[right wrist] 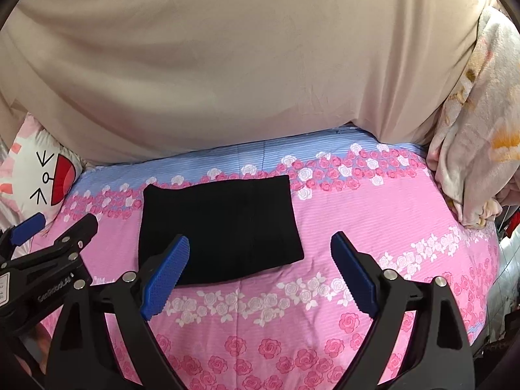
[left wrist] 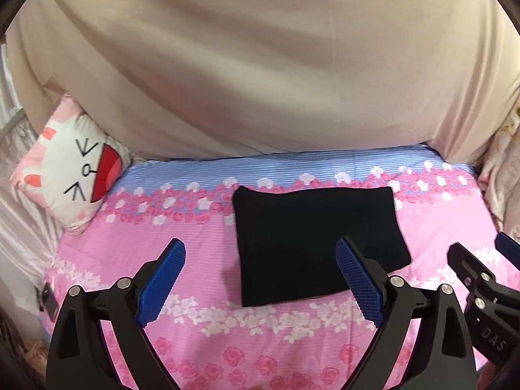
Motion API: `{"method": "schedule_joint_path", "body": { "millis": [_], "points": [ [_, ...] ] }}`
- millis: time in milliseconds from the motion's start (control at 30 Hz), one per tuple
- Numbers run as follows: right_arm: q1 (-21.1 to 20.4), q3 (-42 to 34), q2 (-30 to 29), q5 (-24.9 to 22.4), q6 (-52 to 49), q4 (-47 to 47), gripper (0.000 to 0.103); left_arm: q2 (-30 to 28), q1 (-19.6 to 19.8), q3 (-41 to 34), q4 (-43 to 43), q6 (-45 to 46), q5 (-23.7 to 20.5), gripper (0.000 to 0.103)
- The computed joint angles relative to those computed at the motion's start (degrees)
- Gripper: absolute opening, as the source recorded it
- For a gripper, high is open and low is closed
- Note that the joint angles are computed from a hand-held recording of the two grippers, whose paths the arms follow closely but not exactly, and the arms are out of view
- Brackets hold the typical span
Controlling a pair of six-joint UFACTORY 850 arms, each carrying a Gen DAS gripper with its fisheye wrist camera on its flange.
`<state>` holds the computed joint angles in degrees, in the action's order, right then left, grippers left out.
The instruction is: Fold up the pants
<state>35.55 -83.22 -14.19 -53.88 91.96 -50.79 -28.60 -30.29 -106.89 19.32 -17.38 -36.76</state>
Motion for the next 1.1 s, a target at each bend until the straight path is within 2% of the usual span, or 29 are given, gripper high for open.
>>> {"method": "schedule_joint_path", "body": {
  "millis": [167,533,733,900,1000,1100],
  "points": [
    [0.41,-0.68,-0.38,-0.66,-0.34,-0.48,0.087,0.64,-0.50,1.13,4.90,-3.51,-0.15,0.092],
    [0.95,-1.83,-1.07,-1.61,-0.85,-1.26,0.087,1.02,0.84,1.11,-3.67,2.83,-0.37,0.092],
    [0.97,-1.89,-1.14,-2.02,-1.04,-1.33,0.087,1.66,0.97,1.79,-6.83,6.70,1.73,0.092],
    [1.00,-1.60,-0.99,-2.43,-0.66,-1.72,0.087,1.74,0.90,2.05,-7.42,7.05,1.99,0.092],
    [1.02,-1.43,-0.97,-2.69,-0.46,-1.65,0.087,2.39,0.51,3.40,-3.38,3.10,3.37,0.092],
    [0.91,-1.17,-0.87,-2.67,-0.29,-1.30,0.087,2.52,0.46,3.75,-3.18,3.47,3.75,0.092]
  ]
}}
